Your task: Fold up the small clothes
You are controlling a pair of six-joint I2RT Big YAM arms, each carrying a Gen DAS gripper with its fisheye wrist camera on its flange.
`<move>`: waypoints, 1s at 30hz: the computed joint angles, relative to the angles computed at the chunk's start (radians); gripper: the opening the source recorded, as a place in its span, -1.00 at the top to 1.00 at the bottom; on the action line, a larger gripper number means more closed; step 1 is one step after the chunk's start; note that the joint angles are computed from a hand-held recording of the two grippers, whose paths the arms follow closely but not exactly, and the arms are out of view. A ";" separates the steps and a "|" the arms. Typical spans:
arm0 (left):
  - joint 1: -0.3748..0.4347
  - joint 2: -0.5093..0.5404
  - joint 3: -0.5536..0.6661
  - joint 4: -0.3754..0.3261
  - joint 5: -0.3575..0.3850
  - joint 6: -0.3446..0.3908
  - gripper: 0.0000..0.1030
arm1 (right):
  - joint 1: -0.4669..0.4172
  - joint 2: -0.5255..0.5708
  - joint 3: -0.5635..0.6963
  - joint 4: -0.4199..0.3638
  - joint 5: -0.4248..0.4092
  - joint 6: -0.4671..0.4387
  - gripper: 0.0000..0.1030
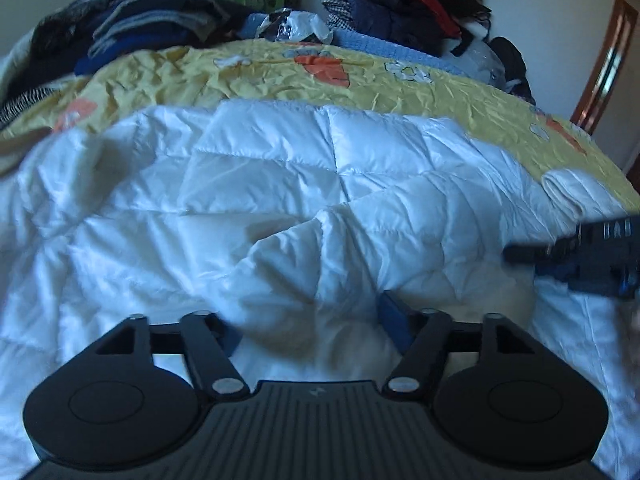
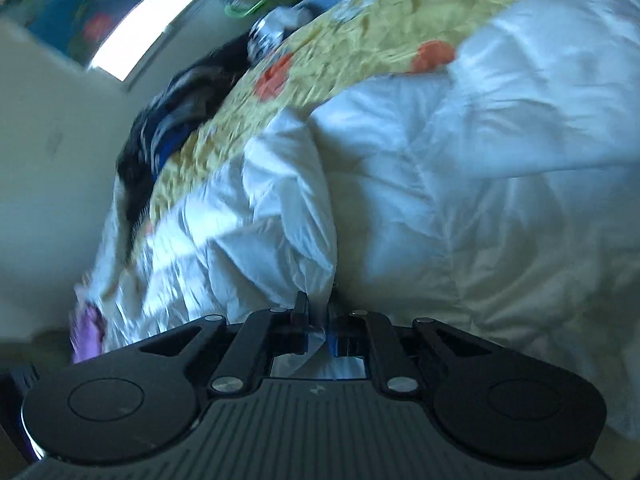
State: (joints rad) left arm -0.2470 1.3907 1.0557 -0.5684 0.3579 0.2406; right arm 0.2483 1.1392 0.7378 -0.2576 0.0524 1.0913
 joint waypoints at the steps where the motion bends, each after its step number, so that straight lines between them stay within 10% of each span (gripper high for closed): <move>1: 0.016 -0.028 -0.016 0.011 0.004 0.010 -0.47 | 0.006 -0.029 -0.008 0.001 0.034 -0.004 0.64; 5: 0.078 -0.121 -0.070 0.126 0.063 -0.037 -0.62 | 0.006 -0.101 -0.010 0.051 0.093 -0.058 0.49; 12: -0.026 -0.095 -0.093 0.288 0.079 -0.017 -0.73 | -0.102 0.184 0.237 0.081 -0.257 -0.104 -0.18; 19: -0.114 0.020 -0.065 0.142 0.022 0.123 -0.73 | -0.123 0.475 0.499 -0.140 -0.348 -0.117 -0.12; 23: -0.095 0.043 -0.045 0.119 0.065 0.110 -0.75 | -0.138 0.471 0.438 -0.009 -0.369 -0.036 -0.11; 30: -0.072 -0.040 -0.171 0.293 0.084 0.101 -0.82 | -0.086 0.262 0.226 0.188 -0.227 -0.013 -0.28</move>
